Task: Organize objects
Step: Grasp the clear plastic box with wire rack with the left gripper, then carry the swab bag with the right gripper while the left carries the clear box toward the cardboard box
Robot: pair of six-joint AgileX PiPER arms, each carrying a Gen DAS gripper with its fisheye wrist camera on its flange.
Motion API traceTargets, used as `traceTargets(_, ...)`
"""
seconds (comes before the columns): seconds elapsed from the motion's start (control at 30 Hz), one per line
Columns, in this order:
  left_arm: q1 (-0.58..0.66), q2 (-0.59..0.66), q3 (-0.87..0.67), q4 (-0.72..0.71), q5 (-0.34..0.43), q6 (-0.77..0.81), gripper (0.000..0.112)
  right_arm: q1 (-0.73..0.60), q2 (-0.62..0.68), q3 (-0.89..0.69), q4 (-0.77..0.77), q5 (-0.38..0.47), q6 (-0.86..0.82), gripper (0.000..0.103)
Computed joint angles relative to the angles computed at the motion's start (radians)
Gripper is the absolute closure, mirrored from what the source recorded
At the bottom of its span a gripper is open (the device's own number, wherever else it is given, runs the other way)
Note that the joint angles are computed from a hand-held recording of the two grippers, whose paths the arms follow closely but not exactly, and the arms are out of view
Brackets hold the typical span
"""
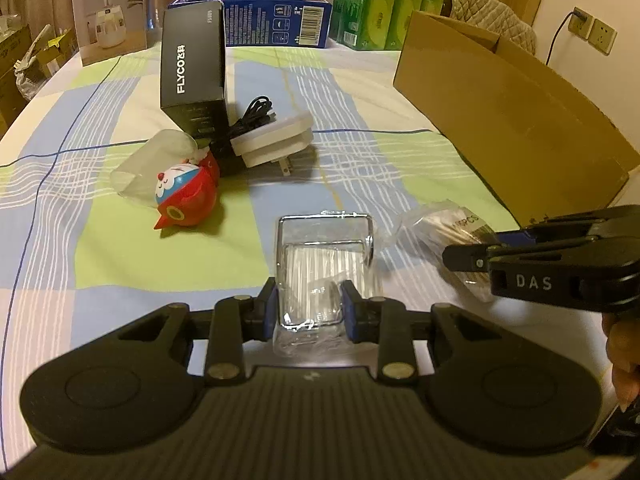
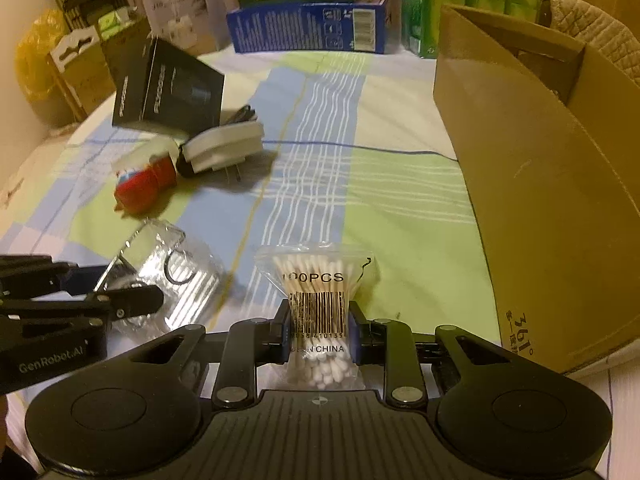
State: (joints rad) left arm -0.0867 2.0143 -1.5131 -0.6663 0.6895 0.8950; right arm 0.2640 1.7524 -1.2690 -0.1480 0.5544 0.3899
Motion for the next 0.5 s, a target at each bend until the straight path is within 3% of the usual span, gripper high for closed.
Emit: traceTargets(0.5, 0.007, -0.046, 0.018, -0.016, 0.003, -0.072, 0.085, 0.012, -0.052, 0.04, -0.015, -0.045, 0.075, 0.08)
